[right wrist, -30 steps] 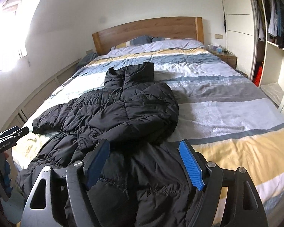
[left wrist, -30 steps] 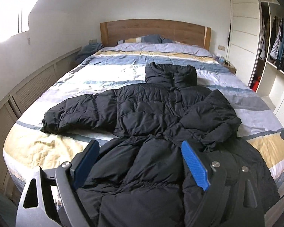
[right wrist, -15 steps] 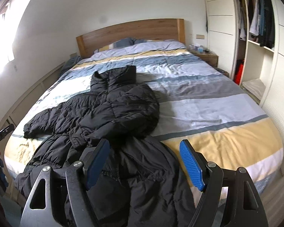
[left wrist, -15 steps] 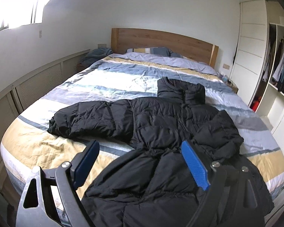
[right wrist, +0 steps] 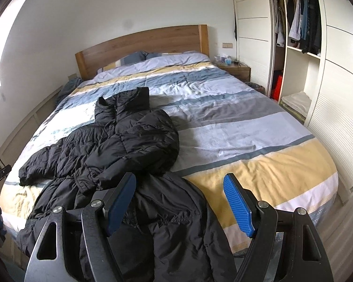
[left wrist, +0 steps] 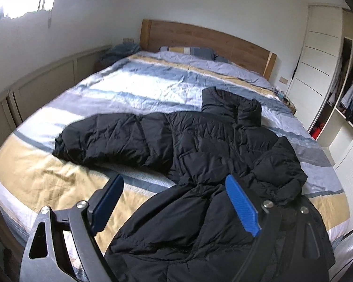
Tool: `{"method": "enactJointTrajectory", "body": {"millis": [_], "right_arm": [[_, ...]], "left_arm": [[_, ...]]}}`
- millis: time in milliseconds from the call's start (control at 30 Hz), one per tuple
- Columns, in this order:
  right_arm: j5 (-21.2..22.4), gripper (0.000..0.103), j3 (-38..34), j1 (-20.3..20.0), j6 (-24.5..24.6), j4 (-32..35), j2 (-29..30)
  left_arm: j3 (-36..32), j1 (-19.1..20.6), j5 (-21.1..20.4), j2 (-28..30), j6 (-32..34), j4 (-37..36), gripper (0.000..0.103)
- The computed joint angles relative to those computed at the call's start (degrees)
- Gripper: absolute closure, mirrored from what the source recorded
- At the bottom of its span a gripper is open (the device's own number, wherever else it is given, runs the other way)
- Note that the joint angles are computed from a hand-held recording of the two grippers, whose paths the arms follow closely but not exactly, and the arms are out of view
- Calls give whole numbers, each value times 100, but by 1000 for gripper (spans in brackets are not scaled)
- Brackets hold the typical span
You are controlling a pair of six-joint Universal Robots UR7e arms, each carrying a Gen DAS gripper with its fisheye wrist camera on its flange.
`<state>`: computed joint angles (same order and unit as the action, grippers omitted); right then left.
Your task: Fold large clothes
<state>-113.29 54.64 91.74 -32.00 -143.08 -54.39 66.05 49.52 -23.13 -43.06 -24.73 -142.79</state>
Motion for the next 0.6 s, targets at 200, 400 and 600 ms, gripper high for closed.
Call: {"method": "enactJointTrajectory", "body": {"millis": [200,400,600], "right_arm": [[-307,27,-116,48,28,44,133],[-552,27,-298,53,93,92,277],[-759,27,-552,45,245,304,469]], "left_arm": [[30,527,-770,-216,-443,-73,14],[80,1068,-866,-448,-896,-158,14],[303,1718,-1291,-725,-1491,-761,14]]}}
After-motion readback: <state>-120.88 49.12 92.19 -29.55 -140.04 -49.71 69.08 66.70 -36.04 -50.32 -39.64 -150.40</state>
